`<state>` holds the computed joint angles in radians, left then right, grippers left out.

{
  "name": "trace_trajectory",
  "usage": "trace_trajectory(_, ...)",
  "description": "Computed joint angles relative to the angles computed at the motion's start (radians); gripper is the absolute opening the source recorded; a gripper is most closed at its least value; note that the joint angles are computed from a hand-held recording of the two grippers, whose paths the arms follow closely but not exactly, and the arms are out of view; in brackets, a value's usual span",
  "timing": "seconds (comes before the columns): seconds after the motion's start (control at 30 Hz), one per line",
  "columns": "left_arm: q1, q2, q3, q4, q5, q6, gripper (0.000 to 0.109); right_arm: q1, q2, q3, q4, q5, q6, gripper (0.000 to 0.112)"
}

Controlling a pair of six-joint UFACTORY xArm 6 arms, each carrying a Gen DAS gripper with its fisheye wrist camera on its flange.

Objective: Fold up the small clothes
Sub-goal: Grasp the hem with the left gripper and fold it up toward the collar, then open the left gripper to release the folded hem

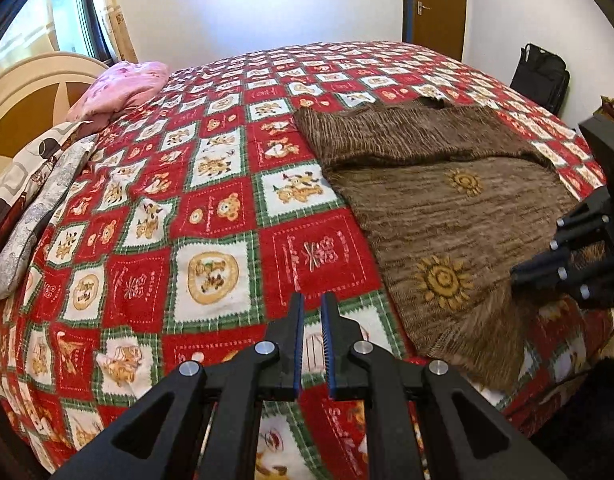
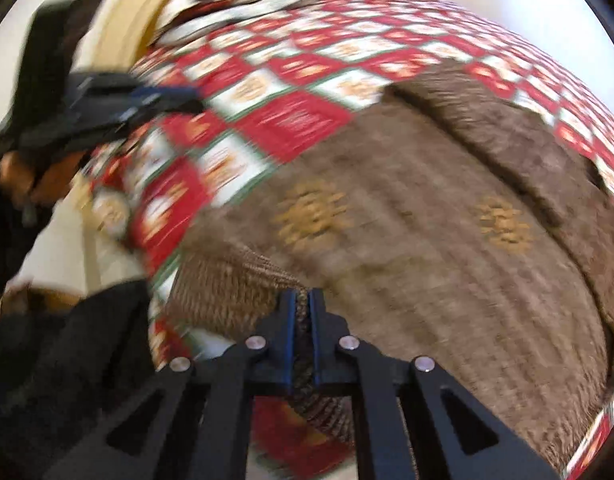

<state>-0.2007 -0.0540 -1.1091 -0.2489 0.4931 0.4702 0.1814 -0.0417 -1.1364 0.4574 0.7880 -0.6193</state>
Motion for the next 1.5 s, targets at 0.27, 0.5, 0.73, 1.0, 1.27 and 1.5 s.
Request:
trace_trajectory(0.27,-0.044,0.044,-0.038,-0.038,0.026,0.158,0.01,-0.095,0.128,-0.084,0.09,-0.17,0.289,0.008)
trace_trajectory(0.5,-0.12,0.083,-0.039,-0.042,0.016,0.508,0.01,-0.144,0.021,-0.007,0.317,-0.186,0.205,0.052)
trace_trajectory(0.73,-0.172,0.137,-0.027,-0.059,-0.086,0.886,0.01,-0.183,-0.157,0.142,0.356,-0.205,0.153,0.071)
trace_trajectory(1.0,-0.189,0.289,-0.28,-0.223,0.132,0.93,0.01,-0.258,-0.295,0.279,0.23,-0.252,0.274,0.071)
trace_trajectory(1.27,-0.15,0.477,-0.599,-0.288,0.461,0.711,0.01,-0.359,-0.392,0.367,0.095,-0.282,0.408,0.069)
trace_trajectory(1.5,-0.14,0.533,-0.695,-0.288,0.529,0.552,0.01,-0.431,-0.437,0.418,-0.078,-0.28,0.512,0.069)
